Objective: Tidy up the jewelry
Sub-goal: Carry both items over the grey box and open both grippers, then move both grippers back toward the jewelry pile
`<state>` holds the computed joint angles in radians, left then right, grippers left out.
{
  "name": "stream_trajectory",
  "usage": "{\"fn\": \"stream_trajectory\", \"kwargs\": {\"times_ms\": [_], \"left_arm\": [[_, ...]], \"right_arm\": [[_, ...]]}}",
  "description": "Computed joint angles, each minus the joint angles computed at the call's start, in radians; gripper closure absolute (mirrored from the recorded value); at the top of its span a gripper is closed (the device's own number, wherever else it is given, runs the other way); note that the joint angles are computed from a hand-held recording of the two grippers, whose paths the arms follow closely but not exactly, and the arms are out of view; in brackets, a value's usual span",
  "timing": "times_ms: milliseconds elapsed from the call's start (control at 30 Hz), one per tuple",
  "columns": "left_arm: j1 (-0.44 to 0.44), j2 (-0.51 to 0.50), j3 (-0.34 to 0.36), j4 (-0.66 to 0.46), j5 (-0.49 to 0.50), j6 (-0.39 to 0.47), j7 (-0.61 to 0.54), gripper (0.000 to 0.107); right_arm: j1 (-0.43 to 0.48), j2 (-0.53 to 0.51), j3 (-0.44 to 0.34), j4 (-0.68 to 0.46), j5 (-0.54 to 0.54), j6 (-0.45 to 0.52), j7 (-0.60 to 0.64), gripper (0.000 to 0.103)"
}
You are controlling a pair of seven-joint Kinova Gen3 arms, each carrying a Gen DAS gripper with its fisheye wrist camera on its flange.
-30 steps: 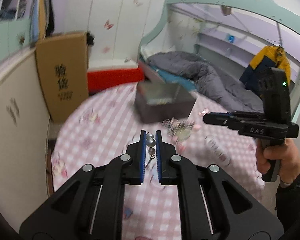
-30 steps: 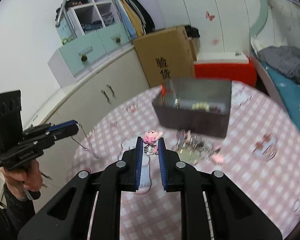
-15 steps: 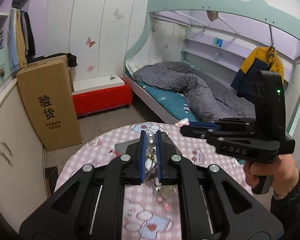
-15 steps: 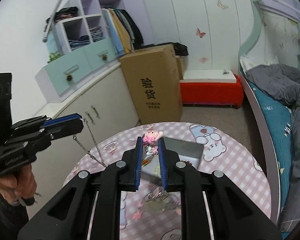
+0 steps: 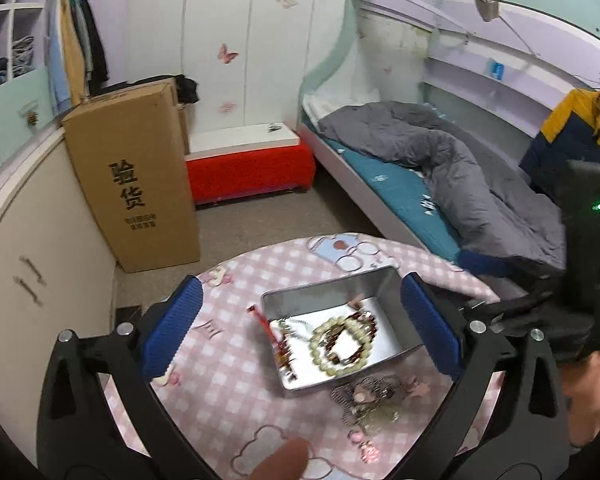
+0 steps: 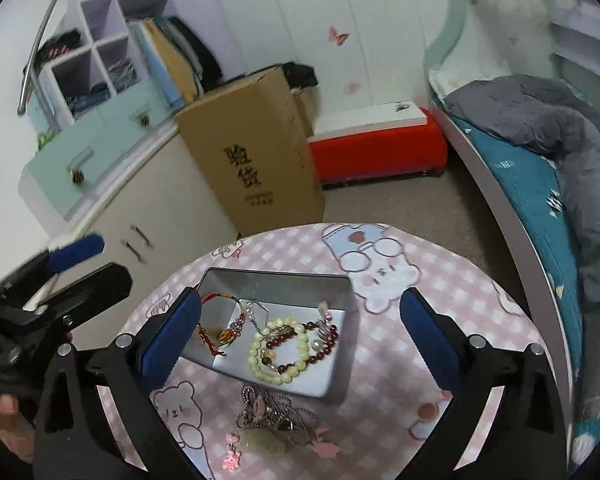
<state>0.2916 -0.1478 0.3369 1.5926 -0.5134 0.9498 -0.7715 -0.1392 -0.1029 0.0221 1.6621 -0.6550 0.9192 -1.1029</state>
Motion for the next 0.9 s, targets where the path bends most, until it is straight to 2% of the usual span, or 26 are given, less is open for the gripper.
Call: {"fn": "stream_trajectory", "kwargs": {"times_ms": [100,267,400,667,900], "left_arm": [[-0.005,-0.038,0.041,0.04,-0.068,0.022,0.077,0.011],[-0.035,-0.138,0.09,0.107,-0.073,0.018,0.132,0.011],[-0.08,-0.229,0.14,0.148,-0.047,0.018,0.151,0.011],[-0.188,-0.37,0.266,0.161,0.027,0.058,0.154,0.011],[-0.26,-0.482,0.31,0.191,0.144,0.044,0.136,0.011]], "right_arm": [[0.013,-0.05,0.028,0.041,-0.024,-0.022,0.015,0.007],[0.01,-0.131,0.079,0.074,-0.027,-0.017,0.031,0.007],[-0.004,-0.192,0.11,0.085,-0.011,-0.004,0.022,0.007],[-0.061,-0.344,0.154,0.136,0.051,-0.002,0.0,0.007],[-0.103,-0.49,0.178,0.221,0.133,-0.019,-0.057,0.007]]}}
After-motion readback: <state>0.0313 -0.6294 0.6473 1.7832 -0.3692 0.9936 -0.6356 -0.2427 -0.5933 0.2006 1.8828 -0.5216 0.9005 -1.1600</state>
